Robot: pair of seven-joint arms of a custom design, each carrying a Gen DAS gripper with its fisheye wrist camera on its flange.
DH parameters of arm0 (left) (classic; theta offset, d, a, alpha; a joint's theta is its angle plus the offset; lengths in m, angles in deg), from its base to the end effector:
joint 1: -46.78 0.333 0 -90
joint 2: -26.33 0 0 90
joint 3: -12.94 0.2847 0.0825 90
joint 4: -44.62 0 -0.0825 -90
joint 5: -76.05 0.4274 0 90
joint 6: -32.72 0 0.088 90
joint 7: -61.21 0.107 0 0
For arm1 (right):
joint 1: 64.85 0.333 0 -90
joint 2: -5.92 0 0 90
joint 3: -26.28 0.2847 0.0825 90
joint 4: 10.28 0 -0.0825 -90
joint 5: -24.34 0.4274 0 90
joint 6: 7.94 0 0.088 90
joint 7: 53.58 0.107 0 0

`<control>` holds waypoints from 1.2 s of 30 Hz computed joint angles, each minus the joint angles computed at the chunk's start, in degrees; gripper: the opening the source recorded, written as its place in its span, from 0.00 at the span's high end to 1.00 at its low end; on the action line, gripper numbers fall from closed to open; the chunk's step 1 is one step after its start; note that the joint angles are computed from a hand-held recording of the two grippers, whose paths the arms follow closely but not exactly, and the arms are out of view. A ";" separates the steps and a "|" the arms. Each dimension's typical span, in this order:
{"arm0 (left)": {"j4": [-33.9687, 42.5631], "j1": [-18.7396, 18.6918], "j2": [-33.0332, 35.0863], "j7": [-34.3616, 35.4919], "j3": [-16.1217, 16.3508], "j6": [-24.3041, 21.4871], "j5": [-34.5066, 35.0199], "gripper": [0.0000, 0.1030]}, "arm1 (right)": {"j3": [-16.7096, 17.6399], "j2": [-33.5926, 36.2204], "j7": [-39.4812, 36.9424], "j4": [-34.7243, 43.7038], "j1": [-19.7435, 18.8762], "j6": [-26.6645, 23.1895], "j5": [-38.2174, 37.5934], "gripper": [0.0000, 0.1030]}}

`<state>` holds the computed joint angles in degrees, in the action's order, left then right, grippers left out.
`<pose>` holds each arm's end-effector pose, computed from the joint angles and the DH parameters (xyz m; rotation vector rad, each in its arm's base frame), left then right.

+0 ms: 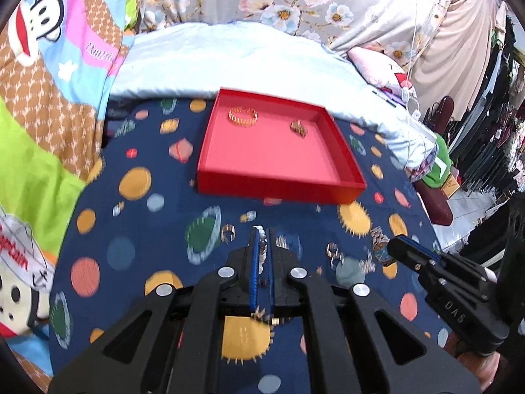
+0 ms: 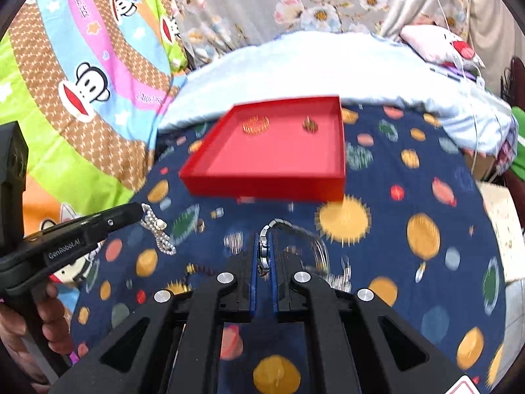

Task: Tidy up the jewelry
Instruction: 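Carry the pearl bracelet and silver watch into the red tray and open both tools, then withdraw both tools from the tray, moving the left tool toward the beaded bracelet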

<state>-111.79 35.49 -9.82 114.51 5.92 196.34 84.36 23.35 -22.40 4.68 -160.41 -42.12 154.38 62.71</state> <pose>0.4228 -0.1459 0.4471 -2.0154 1.6602 -0.9061 0.4576 0.1314 0.4329 -1.9230 1.3788 -0.2984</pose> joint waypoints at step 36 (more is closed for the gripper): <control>36.85 6.32 40.23 -10.59 4.42 1.62 23.55 0.53 | 8.09 36.54 4.99 35.92 -11.23 3.41 -7.47 0.80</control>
